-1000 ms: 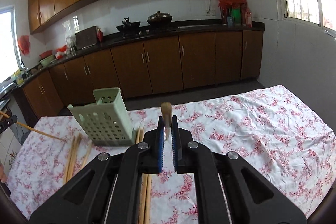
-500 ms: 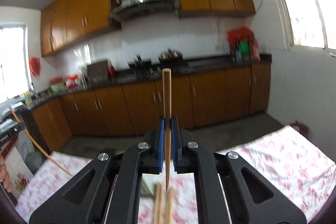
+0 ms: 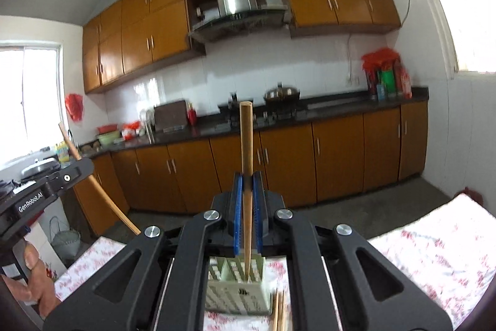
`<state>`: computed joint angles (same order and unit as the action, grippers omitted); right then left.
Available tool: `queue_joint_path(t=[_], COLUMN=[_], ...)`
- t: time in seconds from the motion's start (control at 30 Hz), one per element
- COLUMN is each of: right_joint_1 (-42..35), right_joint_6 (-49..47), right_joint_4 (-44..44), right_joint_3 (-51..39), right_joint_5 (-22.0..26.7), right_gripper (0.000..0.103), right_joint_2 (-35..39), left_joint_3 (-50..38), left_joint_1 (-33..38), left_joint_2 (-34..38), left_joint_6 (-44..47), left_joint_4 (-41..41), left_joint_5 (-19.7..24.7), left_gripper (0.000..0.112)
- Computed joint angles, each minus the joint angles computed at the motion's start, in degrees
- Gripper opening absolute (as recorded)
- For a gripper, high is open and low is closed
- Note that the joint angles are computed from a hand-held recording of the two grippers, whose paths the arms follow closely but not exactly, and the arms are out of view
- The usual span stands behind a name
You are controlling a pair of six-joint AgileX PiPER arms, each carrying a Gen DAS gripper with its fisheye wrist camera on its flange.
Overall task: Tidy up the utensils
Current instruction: 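Lift the chopsticks upright and drop them into the green holder, opening both tools, then lower the right tool onto a chopstick and close it while the left tool grasps another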
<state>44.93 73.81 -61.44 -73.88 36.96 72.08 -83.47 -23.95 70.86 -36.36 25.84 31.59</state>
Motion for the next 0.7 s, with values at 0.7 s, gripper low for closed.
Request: queue_joint_path(t=[0.7], right_joint_1=[3.85], right_joint_6=[-2.88], right_joint_4=[4.77], right_joint_3=[6.48], right_joint_5=[9.68], right_gripper=[0.032], right_joint_2=[-8.60], left_joint_3=[15.17], left_joint_1=[7.40], left_joint_2=[-9.98], left_joint_6=[5.06], left_joint_4=[-10.57], left_joint_5=[-4.65], left_gripper=[0.041])
